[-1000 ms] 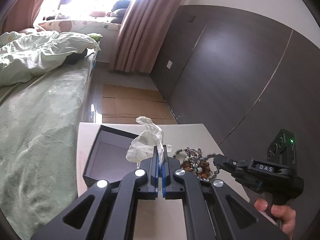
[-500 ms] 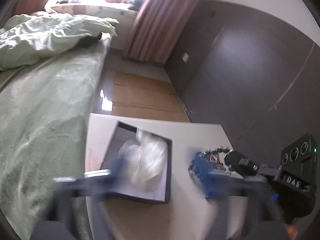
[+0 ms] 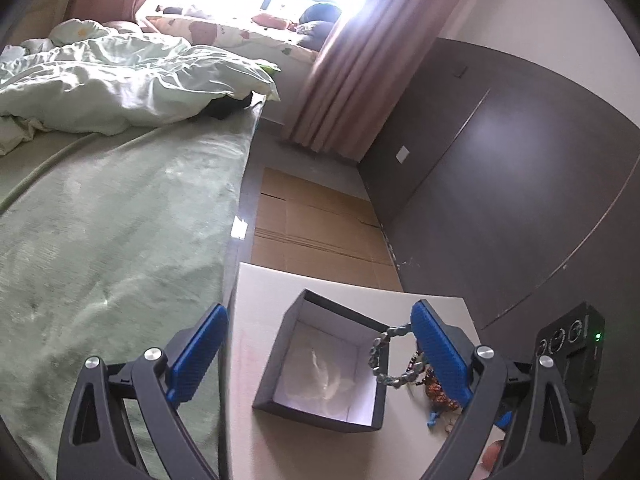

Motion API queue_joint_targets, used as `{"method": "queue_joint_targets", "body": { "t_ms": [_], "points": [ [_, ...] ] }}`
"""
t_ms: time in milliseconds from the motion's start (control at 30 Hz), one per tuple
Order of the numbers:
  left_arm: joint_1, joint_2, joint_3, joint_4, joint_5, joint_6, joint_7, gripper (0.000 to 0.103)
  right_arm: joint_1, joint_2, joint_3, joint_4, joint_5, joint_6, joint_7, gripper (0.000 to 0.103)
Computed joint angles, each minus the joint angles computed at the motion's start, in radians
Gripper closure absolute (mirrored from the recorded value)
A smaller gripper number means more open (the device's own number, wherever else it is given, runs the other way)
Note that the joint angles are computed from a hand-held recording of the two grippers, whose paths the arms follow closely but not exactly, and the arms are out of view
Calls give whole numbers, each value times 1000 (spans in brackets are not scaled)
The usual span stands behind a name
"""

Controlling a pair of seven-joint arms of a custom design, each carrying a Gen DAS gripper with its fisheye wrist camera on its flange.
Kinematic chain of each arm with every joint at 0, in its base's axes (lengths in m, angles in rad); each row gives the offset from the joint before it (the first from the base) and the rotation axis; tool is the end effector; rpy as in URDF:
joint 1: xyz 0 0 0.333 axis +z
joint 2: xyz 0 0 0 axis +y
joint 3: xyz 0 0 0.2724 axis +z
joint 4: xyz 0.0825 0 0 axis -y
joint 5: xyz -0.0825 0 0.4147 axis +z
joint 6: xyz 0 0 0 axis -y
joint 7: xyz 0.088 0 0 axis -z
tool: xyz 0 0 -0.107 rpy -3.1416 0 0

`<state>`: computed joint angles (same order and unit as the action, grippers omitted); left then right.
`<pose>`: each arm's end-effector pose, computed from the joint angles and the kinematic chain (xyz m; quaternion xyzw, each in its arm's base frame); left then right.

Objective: Organize jewelry
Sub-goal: 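Carry the wrap into the black box with the left gripper while the right gripper drops the dark bracelet in, then grasp the green-black bead bracelet with the left gripper while the right gripper grasps the brown bead bracelet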

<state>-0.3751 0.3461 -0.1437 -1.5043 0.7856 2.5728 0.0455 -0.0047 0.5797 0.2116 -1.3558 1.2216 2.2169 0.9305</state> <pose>0.6320 -0.3578 0.5021 -0.7770 0.4508 -0.3903 0.2017 0.7411 0.1532 0.3973 -0.6208 0.5500 0.2001 0.5216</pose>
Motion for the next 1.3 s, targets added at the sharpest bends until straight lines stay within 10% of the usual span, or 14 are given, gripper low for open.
{"method": "queue_joint_targets", "body": {
  "t_ms": [300,433,1300],
  "points": [
    [14,-6,0,-8,-16,12,11,14,76,34,-13,46,-135,94,58,89],
    [17,-9,1,-9,-17,15,10,13,75,65,-1,91,-180,32,65,52],
    [-94,120,-13,174,-30,-86,158,14,-35,-201,-122,-226,-132,79,50,52]
  ]
}}
